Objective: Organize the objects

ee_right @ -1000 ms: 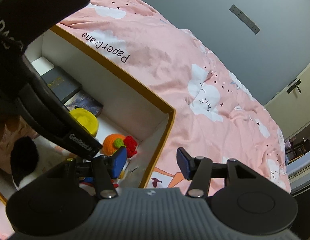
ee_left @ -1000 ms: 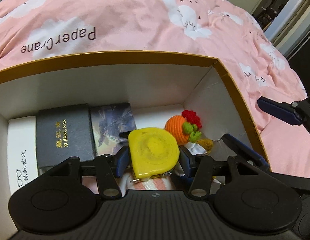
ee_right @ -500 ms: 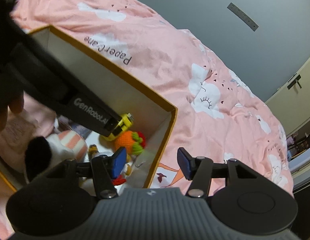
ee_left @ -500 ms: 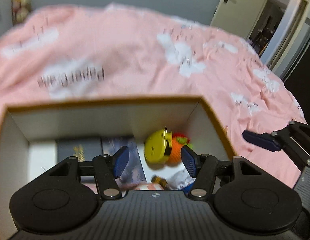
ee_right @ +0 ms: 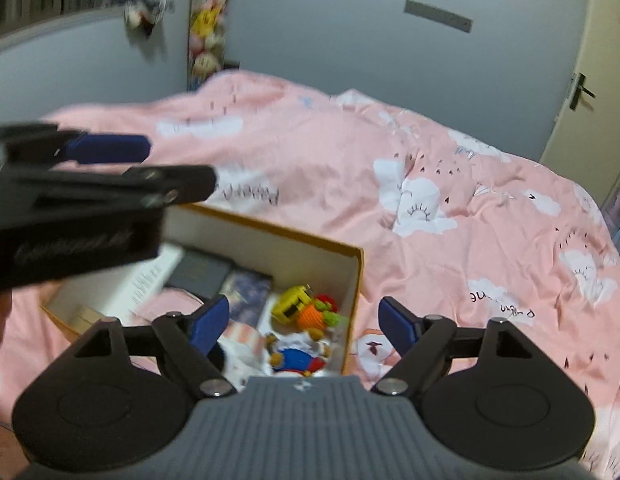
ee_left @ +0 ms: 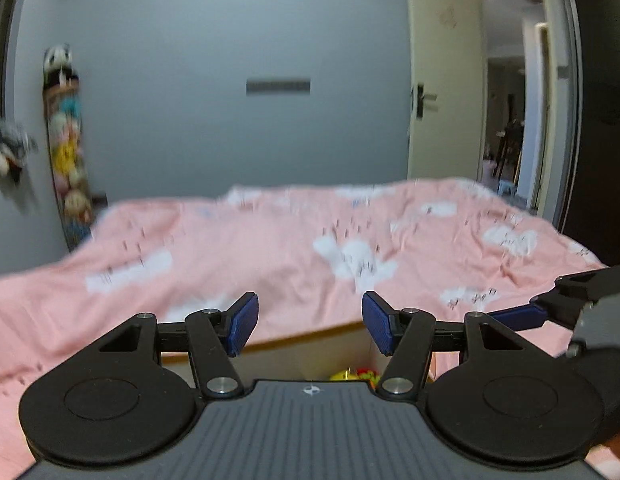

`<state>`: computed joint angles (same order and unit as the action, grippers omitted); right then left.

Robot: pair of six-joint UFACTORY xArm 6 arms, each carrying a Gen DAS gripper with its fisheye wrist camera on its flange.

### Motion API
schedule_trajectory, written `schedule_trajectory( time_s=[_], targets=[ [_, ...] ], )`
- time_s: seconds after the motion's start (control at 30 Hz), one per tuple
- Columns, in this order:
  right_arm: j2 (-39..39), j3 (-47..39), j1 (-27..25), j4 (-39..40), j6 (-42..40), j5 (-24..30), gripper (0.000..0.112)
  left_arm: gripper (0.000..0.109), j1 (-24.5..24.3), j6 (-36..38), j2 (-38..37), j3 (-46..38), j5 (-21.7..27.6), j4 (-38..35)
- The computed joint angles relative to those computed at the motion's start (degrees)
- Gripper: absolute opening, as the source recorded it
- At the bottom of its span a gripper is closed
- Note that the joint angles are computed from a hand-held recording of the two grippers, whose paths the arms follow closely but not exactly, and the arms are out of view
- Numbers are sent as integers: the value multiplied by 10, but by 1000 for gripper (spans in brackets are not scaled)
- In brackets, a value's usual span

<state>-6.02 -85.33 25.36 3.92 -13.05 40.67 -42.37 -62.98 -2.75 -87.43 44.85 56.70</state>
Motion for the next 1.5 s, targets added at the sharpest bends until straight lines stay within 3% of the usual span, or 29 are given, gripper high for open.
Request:
schedule_trajectory(
  time_s=[0.27,0.43,0.57,0.73,0.83,1.1,1.5],
  targets=[
    [-119,96,18,23,68,-81,99,73,-66,-45,-93,62,76,119],
    [-175,158,51,-77,191,-131,102,75,-81,-64,-136,92,116,95],
    [-218,225,72,-135,282,-163,102,85,-105,-59,-150,112,180,99],
    [-242,277,91,-217,356,-145,102,85,-106,-60,-159,147,191,28],
    [-256,309,93,-264,401,-146,102,85,-113,-63,-148,158,204,22],
    [-265,350,95,-265,413,-159,102,85,-118,-91,-156,202,197,-17],
    [-260,370,87,-191,365,-170,102,85,-117,-90,-149,203,205,-46]
  ],
)
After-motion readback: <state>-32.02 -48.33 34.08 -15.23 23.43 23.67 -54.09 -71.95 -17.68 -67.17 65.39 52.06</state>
